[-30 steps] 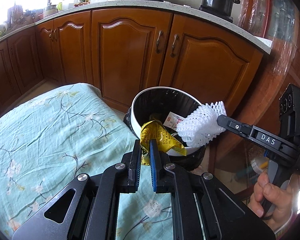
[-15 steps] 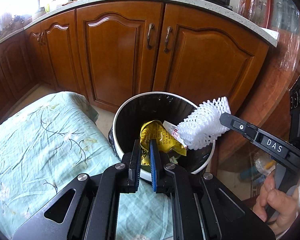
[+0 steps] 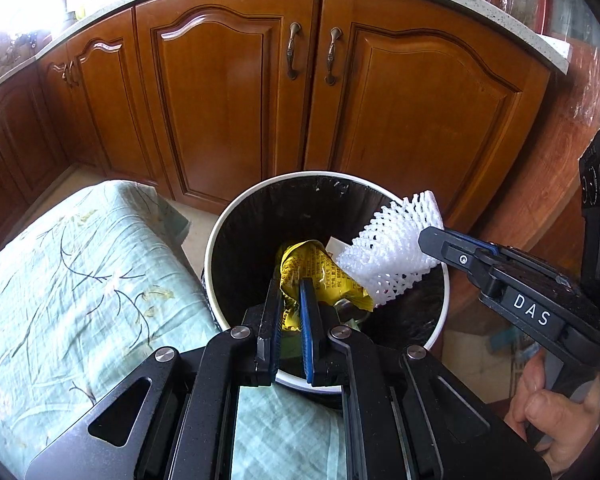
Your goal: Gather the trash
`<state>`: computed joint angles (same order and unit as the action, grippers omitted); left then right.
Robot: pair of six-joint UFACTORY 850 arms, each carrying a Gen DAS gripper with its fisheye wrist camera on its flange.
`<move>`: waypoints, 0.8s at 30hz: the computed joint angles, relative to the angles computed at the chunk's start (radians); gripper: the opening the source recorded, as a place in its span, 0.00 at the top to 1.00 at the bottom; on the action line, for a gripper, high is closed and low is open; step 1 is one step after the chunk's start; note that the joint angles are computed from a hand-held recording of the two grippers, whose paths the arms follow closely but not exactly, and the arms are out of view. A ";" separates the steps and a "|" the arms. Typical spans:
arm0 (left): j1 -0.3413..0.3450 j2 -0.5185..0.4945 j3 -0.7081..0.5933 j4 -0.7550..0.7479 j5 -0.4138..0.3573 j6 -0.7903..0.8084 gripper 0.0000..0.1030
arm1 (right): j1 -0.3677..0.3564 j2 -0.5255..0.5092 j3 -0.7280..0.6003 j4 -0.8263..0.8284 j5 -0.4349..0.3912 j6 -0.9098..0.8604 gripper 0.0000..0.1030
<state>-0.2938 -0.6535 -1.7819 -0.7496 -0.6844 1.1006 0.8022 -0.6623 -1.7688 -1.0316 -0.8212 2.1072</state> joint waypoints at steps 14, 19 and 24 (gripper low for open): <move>0.038 0.022 0.021 -0.042 -0.014 -0.023 0.46 | 0.022 0.026 0.039 -0.124 0.004 0.172 0.25; 0.097 0.074 0.098 -0.145 -0.016 0.027 0.39 | 0.069 0.013 0.022 -0.191 -0.048 0.269 0.09; 0.161 0.158 0.231 -0.304 0.013 0.159 0.27 | 0.118 -0.043 -0.059 -0.208 -0.122 0.253 0.04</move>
<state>-0.1325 -0.4954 -1.5505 -1.0534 -0.6714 1.2597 0.9198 -0.7055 -1.8280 -1.2401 -0.9429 2.3604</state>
